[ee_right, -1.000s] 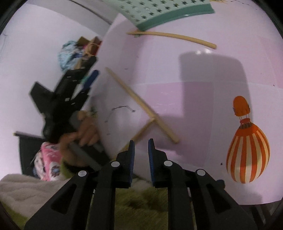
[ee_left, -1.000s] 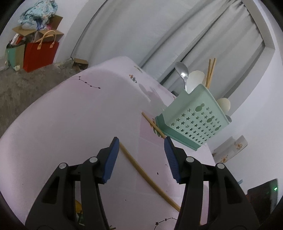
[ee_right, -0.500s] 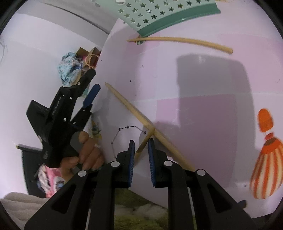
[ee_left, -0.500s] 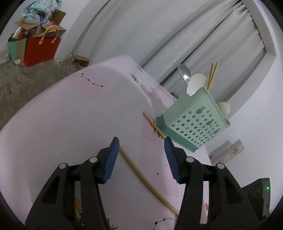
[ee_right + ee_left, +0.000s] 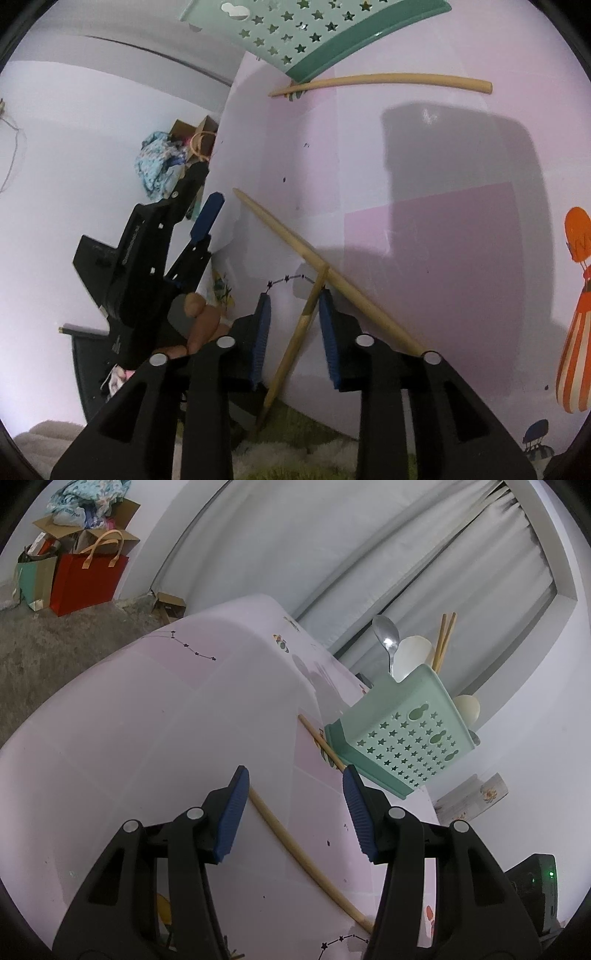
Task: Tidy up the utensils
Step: 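Reach the right tool down to a loose chopstick and grasp it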
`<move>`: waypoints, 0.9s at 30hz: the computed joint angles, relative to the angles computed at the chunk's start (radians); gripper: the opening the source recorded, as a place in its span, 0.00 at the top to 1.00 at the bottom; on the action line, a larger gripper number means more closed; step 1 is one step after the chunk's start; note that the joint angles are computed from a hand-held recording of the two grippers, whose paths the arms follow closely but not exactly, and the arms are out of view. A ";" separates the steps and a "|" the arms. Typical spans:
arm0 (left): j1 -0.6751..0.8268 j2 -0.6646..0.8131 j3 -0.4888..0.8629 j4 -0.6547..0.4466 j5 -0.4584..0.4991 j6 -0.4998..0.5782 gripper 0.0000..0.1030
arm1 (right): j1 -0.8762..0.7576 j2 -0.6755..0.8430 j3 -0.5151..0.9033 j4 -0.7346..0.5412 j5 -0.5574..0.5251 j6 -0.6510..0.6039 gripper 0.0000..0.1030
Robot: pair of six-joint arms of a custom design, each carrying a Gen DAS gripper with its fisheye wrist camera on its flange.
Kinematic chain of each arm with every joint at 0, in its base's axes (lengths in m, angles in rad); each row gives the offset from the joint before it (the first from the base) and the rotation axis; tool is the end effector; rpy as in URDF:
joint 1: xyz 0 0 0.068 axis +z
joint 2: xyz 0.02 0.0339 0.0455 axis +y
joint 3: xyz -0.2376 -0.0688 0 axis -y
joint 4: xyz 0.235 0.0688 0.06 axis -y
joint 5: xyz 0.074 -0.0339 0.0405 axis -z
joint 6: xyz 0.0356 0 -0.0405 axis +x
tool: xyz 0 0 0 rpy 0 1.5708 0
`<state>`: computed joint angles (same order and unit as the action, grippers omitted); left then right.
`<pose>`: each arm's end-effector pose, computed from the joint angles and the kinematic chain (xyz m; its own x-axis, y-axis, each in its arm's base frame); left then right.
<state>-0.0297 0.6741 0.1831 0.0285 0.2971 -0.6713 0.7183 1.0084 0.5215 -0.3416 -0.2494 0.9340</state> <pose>0.1662 -0.0154 0.1557 -0.5298 -0.5793 -0.6195 -0.0501 0.7505 -0.6589 0.1466 0.1398 0.1776 -0.9437 0.2100 -0.2557 -0.0078 0.7585 0.6516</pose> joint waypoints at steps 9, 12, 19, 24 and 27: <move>0.004 0.010 0.008 0.000 0.010 0.015 0.52 | 0.026 0.015 -0.007 0.027 0.079 0.034 0.91; -0.011 0.000 0.038 -0.047 -0.010 0.065 0.52 | 0.012 -0.018 -0.030 0.038 0.070 0.034 0.91; 0.096 0.003 0.172 -0.229 0.064 0.189 0.52 | -0.040 -0.174 -0.033 -0.041 0.120 -0.036 0.91; 0.116 0.092 0.303 -0.419 0.061 0.315 0.56 | -0.161 -0.313 -0.023 -0.135 0.124 -0.118 0.94; 0.096 0.165 0.364 -0.518 0.062 0.363 0.56 | -0.233 -0.368 -0.007 -0.179 0.116 -0.165 0.94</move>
<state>0.0665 0.8391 0.5474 -0.4894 0.3587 -0.3078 0.4854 0.6400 0.5145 -0.5204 -0.1333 0.7688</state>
